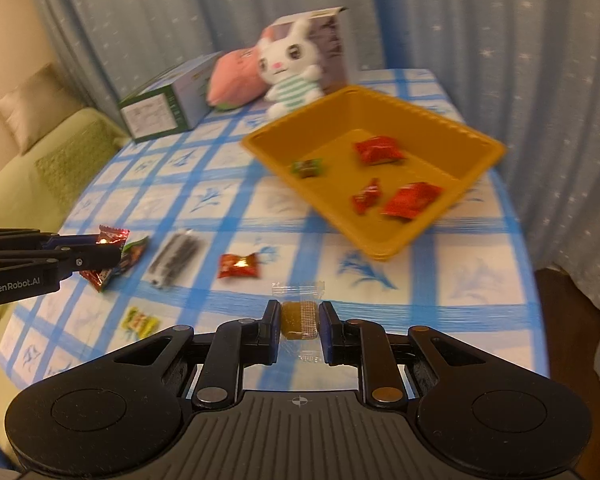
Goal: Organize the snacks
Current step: 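Carry both candies over the orange tray and open both tools to drop them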
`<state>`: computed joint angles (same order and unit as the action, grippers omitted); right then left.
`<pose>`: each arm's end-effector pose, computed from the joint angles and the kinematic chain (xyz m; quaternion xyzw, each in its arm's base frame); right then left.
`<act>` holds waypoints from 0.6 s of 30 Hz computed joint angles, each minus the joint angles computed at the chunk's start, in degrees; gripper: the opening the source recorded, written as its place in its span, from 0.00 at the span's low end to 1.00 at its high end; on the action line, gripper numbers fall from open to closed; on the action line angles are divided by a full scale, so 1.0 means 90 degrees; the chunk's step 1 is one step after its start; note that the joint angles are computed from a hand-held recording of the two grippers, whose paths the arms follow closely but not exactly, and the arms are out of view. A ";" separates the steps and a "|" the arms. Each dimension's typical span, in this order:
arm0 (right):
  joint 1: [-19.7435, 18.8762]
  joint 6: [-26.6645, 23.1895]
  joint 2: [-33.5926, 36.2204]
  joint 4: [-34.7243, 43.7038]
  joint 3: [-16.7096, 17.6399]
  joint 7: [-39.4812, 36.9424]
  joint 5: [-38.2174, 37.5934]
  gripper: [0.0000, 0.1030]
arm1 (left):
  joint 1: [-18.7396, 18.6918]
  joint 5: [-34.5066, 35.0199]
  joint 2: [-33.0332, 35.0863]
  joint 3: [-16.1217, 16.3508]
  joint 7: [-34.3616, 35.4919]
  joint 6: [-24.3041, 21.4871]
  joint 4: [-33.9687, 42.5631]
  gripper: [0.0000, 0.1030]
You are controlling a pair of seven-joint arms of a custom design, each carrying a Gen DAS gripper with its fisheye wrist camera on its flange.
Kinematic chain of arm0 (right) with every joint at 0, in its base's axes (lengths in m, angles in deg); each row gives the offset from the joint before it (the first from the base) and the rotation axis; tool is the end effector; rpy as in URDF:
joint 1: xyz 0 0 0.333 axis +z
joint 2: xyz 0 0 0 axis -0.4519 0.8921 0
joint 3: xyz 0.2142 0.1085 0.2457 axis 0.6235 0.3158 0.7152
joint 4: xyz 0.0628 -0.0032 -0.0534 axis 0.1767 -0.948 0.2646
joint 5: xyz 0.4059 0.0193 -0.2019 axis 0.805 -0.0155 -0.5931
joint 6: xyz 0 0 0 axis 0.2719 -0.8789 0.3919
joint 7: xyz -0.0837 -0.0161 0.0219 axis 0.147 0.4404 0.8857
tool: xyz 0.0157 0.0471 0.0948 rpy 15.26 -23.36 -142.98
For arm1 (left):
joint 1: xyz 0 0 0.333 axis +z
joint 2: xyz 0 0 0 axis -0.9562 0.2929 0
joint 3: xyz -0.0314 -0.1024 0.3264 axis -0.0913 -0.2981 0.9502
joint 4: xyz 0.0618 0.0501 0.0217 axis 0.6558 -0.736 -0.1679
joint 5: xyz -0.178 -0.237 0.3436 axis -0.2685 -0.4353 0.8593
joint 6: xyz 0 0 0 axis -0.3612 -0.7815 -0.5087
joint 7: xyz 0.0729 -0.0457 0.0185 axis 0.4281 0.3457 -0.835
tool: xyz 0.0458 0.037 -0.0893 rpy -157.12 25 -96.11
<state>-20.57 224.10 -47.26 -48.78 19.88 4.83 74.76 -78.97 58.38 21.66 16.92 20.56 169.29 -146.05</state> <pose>0.5649 -0.0001 0.3710 -0.6948 0.6200 -0.0942 0.3520 0.5722 -0.2150 0.3950 -0.5454 0.7484 -0.3226 0.1962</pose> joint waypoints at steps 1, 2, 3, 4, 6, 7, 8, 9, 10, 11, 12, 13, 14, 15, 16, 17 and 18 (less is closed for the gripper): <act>-0.0027 0.0029 -0.0025 -0.0013 -0.0023 0.0026 -0.0002 0.20 | 0.0021 -0.0088 0.0055 -0.0077 0.0123 0.0006 0.0076 0.19; -0.0054 0.0056 -0.0052 -0.0022 -0.0049 0.0036 0.0011 0.20 | 0.0057 -0.0170 0.0119 -0.0164 0.0250 0.0001 0.0168 0.19; -0.0076 0.0087 -0.0086 -0.0035 -0.0071 0.0035 0.0030 0.20 | 0.0095 -0.0220 0.0178 -0.0240 0.0347 -0.0008 0.0252 0.19; -0.0095 0.0115 -0.0102 -0.0028 -0.0093 0.0031 0.0049 0.20 | 0.0091 -0.0182 0.0232 -0.0267 0.0362 -0.0009 0.0333 0.19; -0.0131 0.0161 -0.0104 0.0023 -0.0135 -0.0009 0.0101 0.20 | 0.0113 -0.0080 0.0361 -0.0330 0.0382 -0.0001 0.0512 0.19; -0.0148 0.0190 -0.0103 0.0052 -0.0149 -0.0025 0.0122 0.20 | 0.0103 0.0020 0.0423 -0.0328 0.0336 -0.0004 0.0605 0.19; -0.0160 0.0229 -0.0081 0.0095 -0.0158 -0.0062 0.0168 0.20 | 0.0127 0.0084 0.0494 -0.0367 0.0325 -0.0006 0.0708 0.19; -0.0174 0.0256 -0.0060 0.0144 -0.0166 -0.0086 0.0202 0.20 | 0.0184 0.0120 0.0569 -0.0439 0.0342 -0.0018 0.0823 0.19; -0.0189 0.0283 -0.0038 0.0197 -0.0172 -0.0109 0.0244 0.20 | 0.0182 0.0215 0.0645 -0.0442 0.0296 -0.0029 0.0936 0.19; -0.0204 0.0307 0.0001 0.0261 -0.0175 -0.0141 0.0291 0.20 | 0.0157 0.0334 0.0728 -0.0422 0.0229 -0.0039 0.1060 0.19; -0.0220 0.0334 0.0045 0.0331 -0.0174 -0.0171 0.0342 0.20 | 0.0149 0.0445 0.0811 -0.0416 0.0173 -0.0056 0.1185 0.19; -0.0234 0.0359 0.0113 0.0419 -0.0168 -0.0220 0.0412 0.20 | 0.0126 0.0563 0.0893 -0.0393 0.0099 -0.0073 0.1306 0.19; -0.0252 0.0386 0.0172 0.0502 -0.0156 -0.0241 0.0461 0.20 | 0.0085 0.0697 0.0987 -0.0351 0.0015 -0.0111 0.1450 0.19; -0.0271 0.0404 0.0239 0.0592 -0.0141 -0.0246 0.0491 0.20 | 0.0083 0.0801 0.1063 -0.0355 -0.0029 -0.0159 0.1576 0.19; -0.0293 0.0412 0.0293 0.0674 -0.0125 -0.0250 0.0524 0.20 | 0.0058 0.0920 0.1161 -0.0340 -0.0068 -0.0155 0.1707 0.19; -0.0314 0.0420 0.0369 0.0773 -0.0106 -0.0271 0.0577 0.20 | -0.0002 0.1060 0.1250 -0.0279 -0.0143 -0.0158 0.1833 0.19; -0.0336 0.0427 0.0430 0.0860 -0.0084 -0.0280 0.0620 0.20 | -0.0058 0.1190 0.1355 -0.0222 -0.0223 -0.0191 0.1990 0.19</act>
